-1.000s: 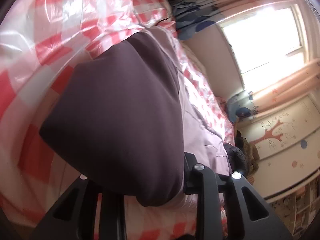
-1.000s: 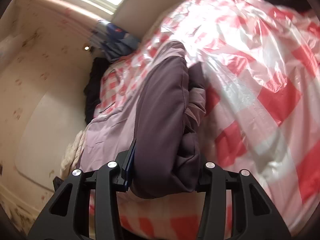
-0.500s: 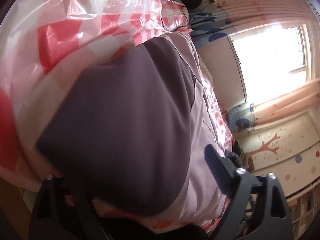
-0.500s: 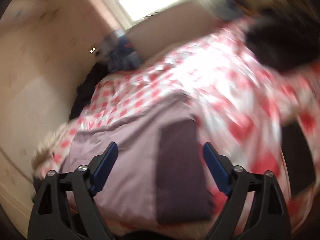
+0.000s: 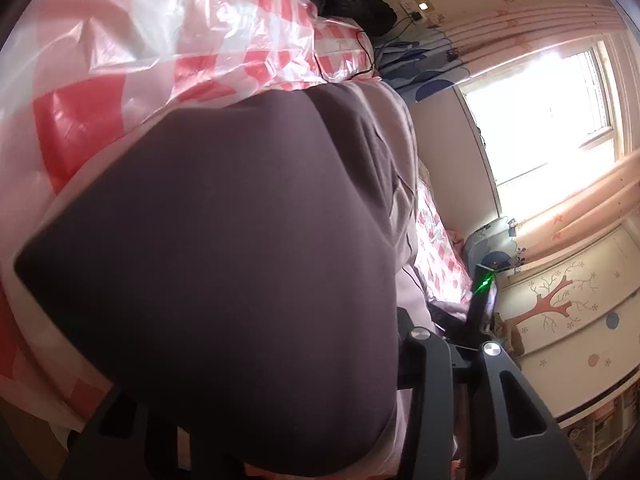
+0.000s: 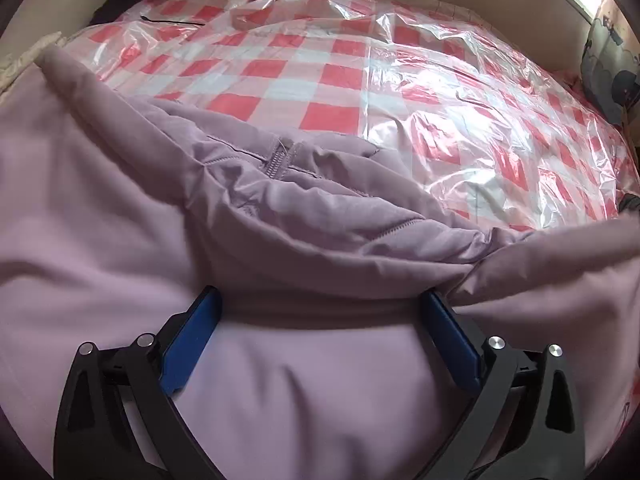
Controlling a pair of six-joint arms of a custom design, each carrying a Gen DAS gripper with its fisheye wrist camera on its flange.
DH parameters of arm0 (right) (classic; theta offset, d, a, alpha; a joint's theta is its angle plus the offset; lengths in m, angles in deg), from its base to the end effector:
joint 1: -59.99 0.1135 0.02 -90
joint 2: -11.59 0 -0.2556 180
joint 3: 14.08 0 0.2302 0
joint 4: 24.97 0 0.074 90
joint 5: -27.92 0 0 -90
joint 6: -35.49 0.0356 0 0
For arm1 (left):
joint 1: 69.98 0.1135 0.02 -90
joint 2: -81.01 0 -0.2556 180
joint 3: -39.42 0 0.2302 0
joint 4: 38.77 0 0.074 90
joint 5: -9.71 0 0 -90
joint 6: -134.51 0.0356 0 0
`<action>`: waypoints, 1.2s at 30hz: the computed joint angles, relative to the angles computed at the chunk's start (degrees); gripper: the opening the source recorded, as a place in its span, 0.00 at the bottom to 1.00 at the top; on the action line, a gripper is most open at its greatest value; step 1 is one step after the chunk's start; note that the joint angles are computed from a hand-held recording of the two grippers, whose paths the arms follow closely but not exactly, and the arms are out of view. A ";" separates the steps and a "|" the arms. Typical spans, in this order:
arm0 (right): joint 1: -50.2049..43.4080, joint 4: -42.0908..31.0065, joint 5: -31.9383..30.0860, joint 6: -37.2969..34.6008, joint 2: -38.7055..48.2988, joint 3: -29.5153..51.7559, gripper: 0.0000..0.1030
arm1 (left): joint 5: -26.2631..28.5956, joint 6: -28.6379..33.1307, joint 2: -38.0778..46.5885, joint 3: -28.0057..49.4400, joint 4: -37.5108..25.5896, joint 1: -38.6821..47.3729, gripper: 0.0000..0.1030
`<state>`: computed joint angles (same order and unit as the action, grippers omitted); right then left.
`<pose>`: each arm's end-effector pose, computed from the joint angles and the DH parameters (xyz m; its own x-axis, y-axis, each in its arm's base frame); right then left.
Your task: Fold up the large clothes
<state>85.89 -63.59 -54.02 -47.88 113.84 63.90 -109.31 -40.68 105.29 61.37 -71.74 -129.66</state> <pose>0.3025 0.1413 0.1714 -0.8387 -0.2802 -0.4671 -0.2801 0.9573 -0.0714 0.0668 -0.0800 0.1485 -0.5775 -0.7386 -0.3478 -0.2442 0.5627 -0.7898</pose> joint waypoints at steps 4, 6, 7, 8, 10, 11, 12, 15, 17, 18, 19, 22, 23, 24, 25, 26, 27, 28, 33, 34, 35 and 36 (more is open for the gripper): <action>5.54 -4.60 4.37 -1.10 -20.83 -8.25 0.93 | 0.42 0.98 -3.26 -1.02 -1.90 0.07 0.42; 10.43 -7.94 8.08 1.07 -27.13 -12.61 0.93 | -2.68 -1.10 -3.62 -1.22 -3.25 -3.26 0.42; 12.74 -8.42 9.51 1.75 -26.01 -13.74 0.93 | -4.72 -2.93 -3.01 -1.10 -3.69 -5.45 0.42; 15.09 -7.23 11.24 2.10 -23.11 -15.94 0.93 | -5.58 -3.77 -2.05 -0.89 -3.27 -6.28 0.42; 14.06 0.70 10.68 0.77 -20.45 -20.41 0.93 | -7.98 -4.34 3.72 1.51 -2.38 -8.72 0.42; 12.38 -1.05 8.45 1.40 -20.19 -19.02 0.93 | -9.52 -4.78 5.81 3.14 -3.81 -10.33 0.42; 11.63 -3.69 7.51 3.14 -21.45 -17.52 0.93 | -10.45 -4.90 6.91 4.52 -5.35 -11.42 0.42; 17.62 -7.40 12.22 5.08 -30.00 -18.56 0.93 | -8.22 -2.18 5.69 5.49 -6.91 -9.18 0.42; 21.29 -8.60 12.32 7.11 -28.02 -19.44 0.93 | -7.91 -1.35 6.66 5.89 -6.46 -8.40 0.42; 23.24 -7.51 14.04 8.23 -25.03 -20.41 0.93 | -8.14 -1.57 7.29 6.01 -5.94 -8.74 0.42; 24.55 -4.30 16.01 8.48 -23.42 -22.17 0.93 | -9.12 -2.23 8.96 6.78 -5.62 -9.94 0.41; 23.68 -7.82 14.65 9.30 -23.70 -19.25 0.93 | -13.69 -2.60 14.18 11.92 -9.05 -14.59 0.39; 24.57 -7.43 15.14 9.66 -27.71 -19.93 0.93 | -13.88 -1.46 14.55 13.18 -9.96 -14.71 0.39; 26.38 -7.19 17.18 10.44 -30.38 -20.46 0.93 | -13.85 -0.47 14.99 14.14 -10.71 -14.66 0.39; 27.53 -6.96 17.48 10.46 -30.34 -20.46 0.93 | -13.74 0.76 16.22 15.38 -11.20 -14.35 0.39; 27.86 -6.69 15.63 9.85 -27.45 -20.06 0.93 | -13.68 1.51 17.48 16.26 -11.12 -14.07 0.39; 27.71 -5.49 14.47 9.91 -23.05 -20.08 0.93 | -13.35 2.39 19.00 17.28 -10.54 -13.94 0.39; 27.17 -2.84 14.37 9.44 -20.87 -20.86 0.94 | -12.45 3.93 20.93 18.38 -9.33 -13.37 0.38; 24.54 -2.98 11.15 6.93 -22.58 -20.92 0.94 | -17.40 9.52 33.99 30.73 -12.61 -17.50 0.38; 22.40 -3.05 7.92 5.59 -25.08 -21.80 0.94 | -17.74 10.86 35.48 32.79 -13.48 -17.67 0.37; 20.37 -3.18 4.12 4.84 -28.83 -23.17 0.94 | -17.99 12.51 37.20 35.11 -14.12 -17.75 0.37; 16.89 -2.99 -1.94 3.87 -34.63 -25.48 0.94 | -18.23 14.10 39.17 37.65 -14.84 -17.80 0.37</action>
<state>102.78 -66.58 -55.96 -44.01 79.20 38.42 -127.54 -26.58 144.46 99.01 -86.58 -147.46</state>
